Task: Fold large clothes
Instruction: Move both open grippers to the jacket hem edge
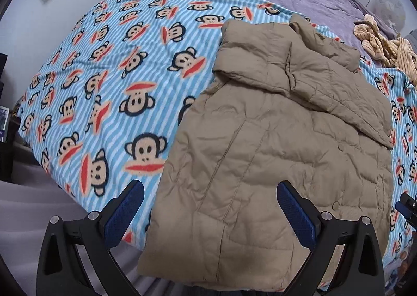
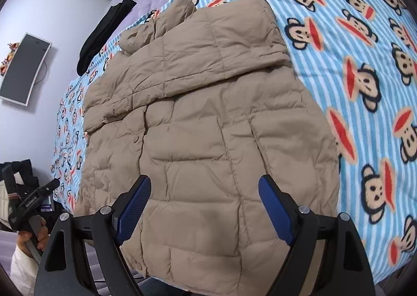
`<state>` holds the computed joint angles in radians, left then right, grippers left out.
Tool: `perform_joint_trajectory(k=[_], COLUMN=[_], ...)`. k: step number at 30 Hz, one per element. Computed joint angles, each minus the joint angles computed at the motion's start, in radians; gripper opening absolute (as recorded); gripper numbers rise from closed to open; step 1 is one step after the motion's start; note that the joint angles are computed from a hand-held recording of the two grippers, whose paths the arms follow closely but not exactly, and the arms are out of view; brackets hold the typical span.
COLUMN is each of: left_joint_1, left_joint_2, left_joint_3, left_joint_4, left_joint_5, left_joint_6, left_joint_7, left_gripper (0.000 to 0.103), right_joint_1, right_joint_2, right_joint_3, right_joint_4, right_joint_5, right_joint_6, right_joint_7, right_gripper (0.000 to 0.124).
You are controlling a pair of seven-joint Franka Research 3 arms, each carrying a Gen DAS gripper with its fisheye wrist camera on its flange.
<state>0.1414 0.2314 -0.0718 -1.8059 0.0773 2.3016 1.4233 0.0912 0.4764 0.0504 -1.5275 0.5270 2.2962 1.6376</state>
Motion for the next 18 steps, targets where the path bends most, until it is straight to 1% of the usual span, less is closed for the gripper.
perform_joint_trajectory(k=[2, 5, 7, 8, 13, 18], left_joint_1=[0.002, 0.005, 0.004, 0.004, 0.007, 0.008], left_joint_2=[-0.027, -0.062, -0.081, -0.100, -0.169, -0.215], left_joint_3=[-0.007, -0.019, -0.020, -0.019, -0.002, 0.021], left_joint_4=[-0.044, -0.102, -0.132, -0.159, -0.247, -0.311], left_joint_5=[-0.014, -0.065, -0.092, -0.108, -0.179, -0.225], left_joint_6=[0.006, 0.021, 0.019, 0.033, 0.040, 0.046], left_joint_7=[0.026, 0.100, 0.143, 0.165, 0.253, 0.330], left_gripper=[0.102, 0.102, 0.102, 0.102, 0.102, 0.102], right_joint_1=[-0.003, 0.002, 0.009, 0.014, 0.040, 0.067], right_joint_2=[-0.026, -0.060, -0.087, -0.104, -0.194, -0.300], right_joint_3=[0.009, 0.012, 0.014, 0.013, 0.015, 0.020], right_joint_4=[-0.040, -0.091, -0.131, -0.156, -0.289, -0.437], right_joint_5=[0.029, 0.059, 0.081, 0.087, 0.134, 0.220], right_joint_6=[0.005, 0.007, 0.015, 0.024, 0.052, 0.127], right_joint_7=[0.004, 0.025, 0.043, 0.056, 0.103, 0.136], right_gripper=[0.087, 0.087, 0.087, 0.087, 0.087, 0.087])
